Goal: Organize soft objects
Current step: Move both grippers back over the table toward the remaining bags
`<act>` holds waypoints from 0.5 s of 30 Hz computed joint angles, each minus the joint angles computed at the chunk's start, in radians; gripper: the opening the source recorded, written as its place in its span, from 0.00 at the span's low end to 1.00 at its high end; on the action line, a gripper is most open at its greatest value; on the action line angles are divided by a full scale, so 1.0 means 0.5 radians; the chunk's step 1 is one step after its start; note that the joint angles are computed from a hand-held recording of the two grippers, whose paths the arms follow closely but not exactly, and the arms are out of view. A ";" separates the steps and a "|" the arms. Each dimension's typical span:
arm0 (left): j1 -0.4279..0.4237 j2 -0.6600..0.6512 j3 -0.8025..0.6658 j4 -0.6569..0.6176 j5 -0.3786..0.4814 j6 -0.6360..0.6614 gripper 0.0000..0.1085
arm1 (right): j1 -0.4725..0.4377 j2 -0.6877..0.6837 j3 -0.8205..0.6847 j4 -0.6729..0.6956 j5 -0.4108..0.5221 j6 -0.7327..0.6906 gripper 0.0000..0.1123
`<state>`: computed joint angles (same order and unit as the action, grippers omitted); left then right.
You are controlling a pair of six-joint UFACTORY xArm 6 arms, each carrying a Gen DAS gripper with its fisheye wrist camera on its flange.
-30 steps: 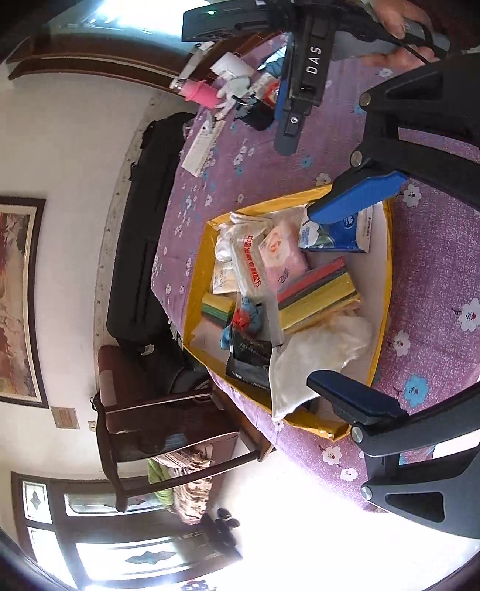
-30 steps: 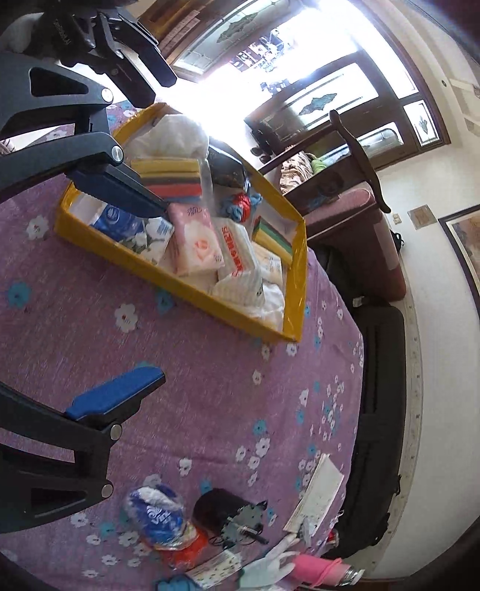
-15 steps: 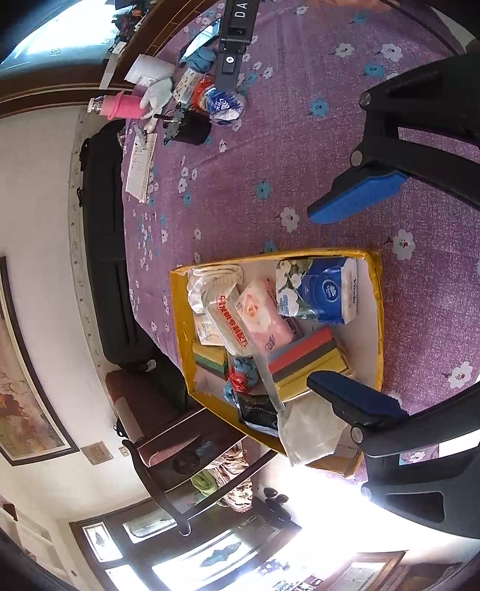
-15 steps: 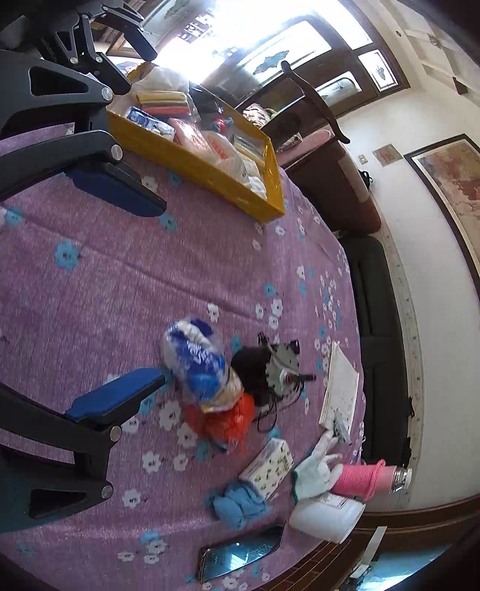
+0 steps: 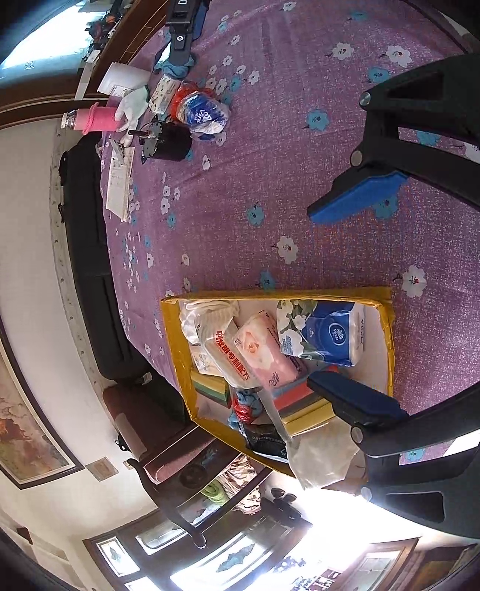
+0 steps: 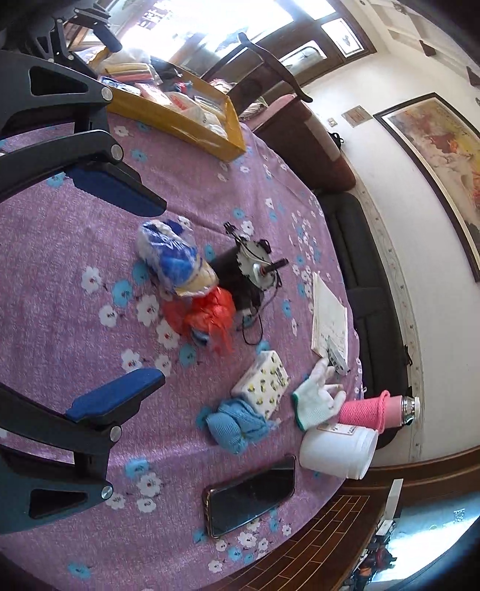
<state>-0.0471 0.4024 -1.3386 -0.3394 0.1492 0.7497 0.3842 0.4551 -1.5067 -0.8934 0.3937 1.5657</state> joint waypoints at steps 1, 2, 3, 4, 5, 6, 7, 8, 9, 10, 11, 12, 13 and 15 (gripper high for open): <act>0.000 0.008 -0.006 0.028 0.006 -0.023 0.75 | -0.009 0.002 -0.003 0.002 0.001 -0.002 0.78; 0.001 0.016 -0.013 0.059 0.013 -0.048 0.75 | -0.020 0.005 -0.011 0.007 0.005 -0.003 0.78; 0.001 0.023 -0.020 0.087 0.019 -0.072 0.75 | -0.031 0.012 -0.023 0.013 0.011 -0.007 0.78; 0.000 0.027 -0.021 0.104 0.022 -0.086 0.75 | -0.040 0.015 -0.028 0.014 0.018 -0.005 0.78; 0.001 0.031 -0.023 0.122 0.027 -0.101 0.75 | -0.056 0.023 -0.041 0.021 0.024 -0.006 0.78; 0.002 0.038 -0.030 0.138 0.039 -0.114 0.75 | -0.068 0.029 -0.050 0.028 0.024 -0.011 0.78; 0.002 0.042 -0.035 0.137 0.049 -0.112 0.75 | -0.087 0.047 -0.070 0.040 0.026 -0.016 0.79; 0.001 0.048 -0.045 0.125 0.063 -0.100 0.75 | -0.103 0.066 -0.094 0.045 0.030 -0.014 0.79; 0.000 0.053 -0.053 0.102 0.082 -0.077 0.75 | -0.119 0.080 -0.111 0.040 0.034 0.000 0.79; -0.002 0.057 -0.058 0.097 0.093 -0.073 0.75 | -0.141 0.101 -0.134 0.028 0.045 0.025 0.79; -0.004 0.062 -0.064 0.083 0.107 -0.058 0.75 | -0.163 0.118 -0.151 0.027 0.049 0.042 0.79; -0.006 0.066 -0.069 0.076 0.114 -0.051 0.75 | -0.183 0.132 -0.161 0.032 0.048 0.057 0.79; -0.009 0.070 -0.074 0.064 0.124 -0.035 0.75 | -0.209 0.145 -0.165 0.052 0.036 0.069 0.79; -0.015 0.080 -0.082 0.061 0.134 -0.029 0.75 | -0.255 0.167 -0.158 0.118 -0.008 0.064 0.79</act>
<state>-0.0548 0.4422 -1.3794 -0.3089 0.2164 0.7349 0.2567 0.5385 -1.5856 -0.8343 0.3896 1.5977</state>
